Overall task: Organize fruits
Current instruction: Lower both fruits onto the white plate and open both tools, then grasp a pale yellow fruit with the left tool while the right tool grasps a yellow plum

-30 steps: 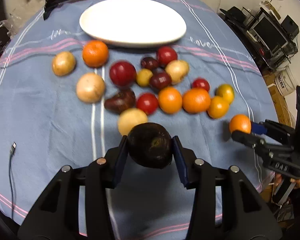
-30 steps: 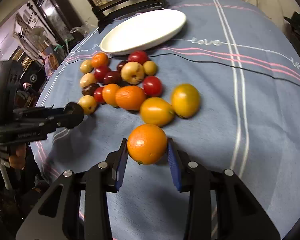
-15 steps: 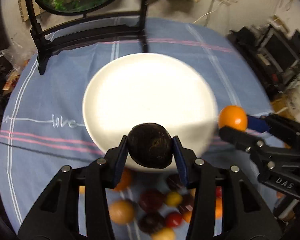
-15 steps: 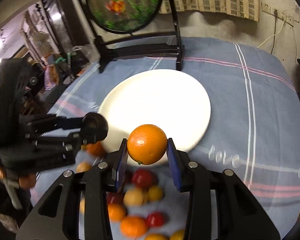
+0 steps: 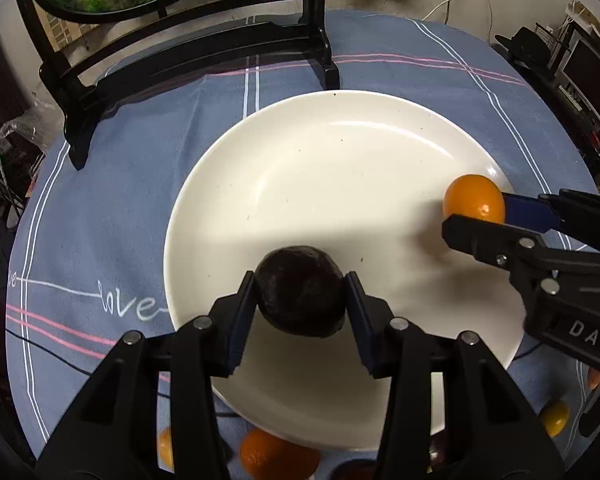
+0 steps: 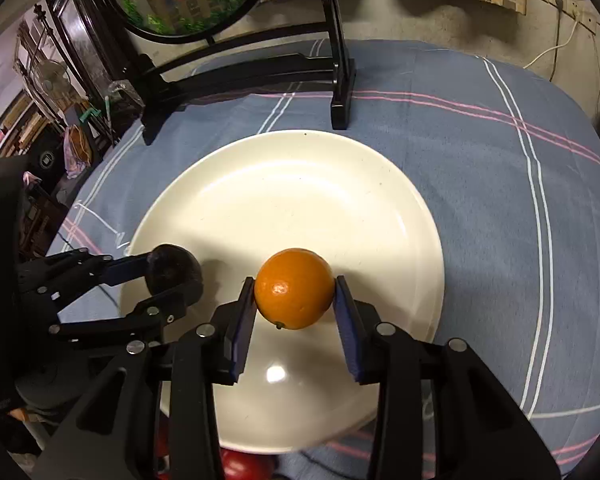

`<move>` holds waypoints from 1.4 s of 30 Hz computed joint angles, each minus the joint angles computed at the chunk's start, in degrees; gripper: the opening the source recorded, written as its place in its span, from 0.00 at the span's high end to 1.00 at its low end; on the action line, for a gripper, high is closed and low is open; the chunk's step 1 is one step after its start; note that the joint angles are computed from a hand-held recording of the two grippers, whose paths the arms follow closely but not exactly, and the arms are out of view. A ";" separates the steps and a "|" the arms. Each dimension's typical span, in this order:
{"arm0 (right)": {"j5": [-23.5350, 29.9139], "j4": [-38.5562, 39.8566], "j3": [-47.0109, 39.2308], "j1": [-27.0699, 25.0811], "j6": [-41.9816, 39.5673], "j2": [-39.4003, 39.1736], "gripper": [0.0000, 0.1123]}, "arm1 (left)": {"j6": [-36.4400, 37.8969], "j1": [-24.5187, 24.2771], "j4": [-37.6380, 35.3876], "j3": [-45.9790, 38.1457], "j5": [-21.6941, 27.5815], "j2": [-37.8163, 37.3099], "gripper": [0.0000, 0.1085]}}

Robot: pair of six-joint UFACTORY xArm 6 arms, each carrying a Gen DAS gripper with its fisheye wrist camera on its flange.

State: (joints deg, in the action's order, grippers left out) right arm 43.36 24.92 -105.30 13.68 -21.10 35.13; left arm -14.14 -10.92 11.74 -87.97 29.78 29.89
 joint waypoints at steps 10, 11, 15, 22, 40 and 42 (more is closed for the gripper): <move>5.66 -2.60 -8.28 -0.20 2.53 5.17 0.49 | -1.33 -0.07 2.15 -1.93 0.14 1.67 0.57; 4.71 -1.86 -7.45 -0.28 2.58 4.66 0.42 | -2.05 -0.08 2.72 -1.66 -0.07 1.48 0.55; 2.61 0.01 -4.81 -0.45 1.36 2.66 0.40 | -3.87 -0.11 4.17 -0.61 -1.15 0.39 0.48; -6.33 6.83 8.35 -1.05 -3.86 -7.76 0.40 | -8.05 -0.28 8.69 4.88 -5.56 -4.60 0.40; -24.96 20.63 52.99 -5.20 -14.18 -47.80 0.10 | -12.38 1.31 16.89 37.56 -22.78 -33.46 0.24; -23.81 16.39 57.87 -5.36 -10.51 -50.28 0.10 | -6.59 0.25 11.16 42.57 -22.26 -36.92 0.24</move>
State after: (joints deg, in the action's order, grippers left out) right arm 19.55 41.32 -47.43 8.32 -31.61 -15.16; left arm -20.73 -10.66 22.90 -45.40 7.52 -7.04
